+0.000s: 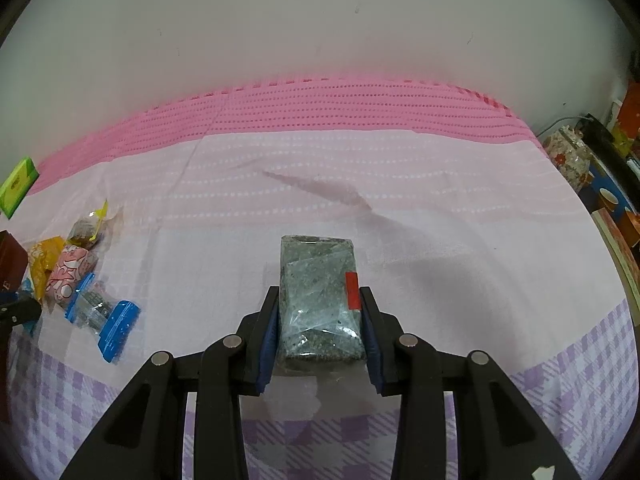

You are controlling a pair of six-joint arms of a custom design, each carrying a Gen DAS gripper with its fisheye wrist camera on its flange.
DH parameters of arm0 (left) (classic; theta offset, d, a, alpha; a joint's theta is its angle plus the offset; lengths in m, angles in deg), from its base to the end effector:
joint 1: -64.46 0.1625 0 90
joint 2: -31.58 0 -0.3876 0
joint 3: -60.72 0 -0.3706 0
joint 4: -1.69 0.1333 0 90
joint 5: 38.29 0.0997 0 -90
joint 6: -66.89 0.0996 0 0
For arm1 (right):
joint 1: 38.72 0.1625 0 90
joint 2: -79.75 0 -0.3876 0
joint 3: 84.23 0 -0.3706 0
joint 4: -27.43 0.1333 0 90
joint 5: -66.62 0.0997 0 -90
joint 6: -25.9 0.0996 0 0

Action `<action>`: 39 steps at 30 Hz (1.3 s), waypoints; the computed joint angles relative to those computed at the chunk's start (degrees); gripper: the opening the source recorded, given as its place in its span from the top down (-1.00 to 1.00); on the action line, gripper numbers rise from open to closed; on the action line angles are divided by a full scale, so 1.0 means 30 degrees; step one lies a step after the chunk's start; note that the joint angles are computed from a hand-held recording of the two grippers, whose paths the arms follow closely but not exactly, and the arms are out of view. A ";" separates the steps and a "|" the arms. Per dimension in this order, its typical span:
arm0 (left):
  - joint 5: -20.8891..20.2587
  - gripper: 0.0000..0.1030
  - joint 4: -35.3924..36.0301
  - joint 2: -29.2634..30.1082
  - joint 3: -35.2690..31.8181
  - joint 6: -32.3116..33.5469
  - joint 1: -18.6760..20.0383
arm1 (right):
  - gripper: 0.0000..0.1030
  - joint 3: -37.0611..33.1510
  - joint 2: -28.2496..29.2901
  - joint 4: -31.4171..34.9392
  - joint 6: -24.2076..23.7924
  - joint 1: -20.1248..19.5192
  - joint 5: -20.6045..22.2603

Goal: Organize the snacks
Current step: 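Grasp the blue-wrapped round candy with the left tool while the right tool holds the grey packet, then carry the blue candy over the tin and open the left tool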

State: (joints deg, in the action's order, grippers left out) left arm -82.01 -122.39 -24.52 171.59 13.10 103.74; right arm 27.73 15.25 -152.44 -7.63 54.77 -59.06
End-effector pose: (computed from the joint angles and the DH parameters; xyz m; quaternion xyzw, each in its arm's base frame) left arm -0.2562 -0.4748 0.0819 0.0463 0.9062 -0.2046 0.3672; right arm 0.1083 -0.5400 0.2468 0.1767 -0.8767 0.2585 0.3651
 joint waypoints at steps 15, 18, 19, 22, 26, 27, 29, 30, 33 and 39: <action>0.0100 0.48 0.1871 -0.1091 0.0341 -0.2301 -0.1257 | 0.32 0.0098 0.0034 -0.0358 -0.0174 -0.0024 0.0079; 0.0436 0.48 0.2372 -0.1400 0.0389 -0.2738 -0.1492 | 0.32 0.0101 0.0038 -0.0375 -0.0190 -0.0025 0.0072; 0.0516 0.48 0.2606 -0.1533 0.0415 -0.2921 -0.1588 | 0.32 0.0105 0.0029 -0.0365 -0.0180 -0.0028 0.0083; 0.0764 0.48 0.3211 -0.1961 0.0466 -0.3423 -0.1774 | 0.32 0.0099 0.0068 -0.0418 -0.0205 -0.0014 0.0042; 0.1162 0.48 0.3959 -0.2505 0.0494 -0.3921 -0.1881 | 0.32 0.0112 0.0037 -0.0393 -0.0213 -0.0029 0.0078; 0.1262 0.48 0.4196 -0.2685 0.0513 -0.4075 -0.1915 | 0.32 0.0112 0.0047 -0.0408 -0.0220 -0.0027 0.0068; 0.1498 0.48 0.4620 -0.2976 0.0542 -0.4377 -0.1947 | 0.32 0.0120 0.0050 -0.0424 -0.0218 -0.0027 0.0068; 0.1618 0.48 0.4917 -0.3151 0.0549 -0.4562 -0.1956 | 0.32 0.0117 0.0060 -0.0439 -0.0226 -0.0029 0.0060; 0.2040 0.48 0.6109 -0.3832 0.0514 -0.5361 -0.1898 | 0.32 0.0126 0.0065 -0.0446 -0.0220 -0.0022 0.0059; 0.2887 0.48 0.9093 -0.5296 0.0390 -0.7468 -0.1367 | 0.32 0.0128 0.0077 -0.0471 -0.0219 -0.0016 0.0042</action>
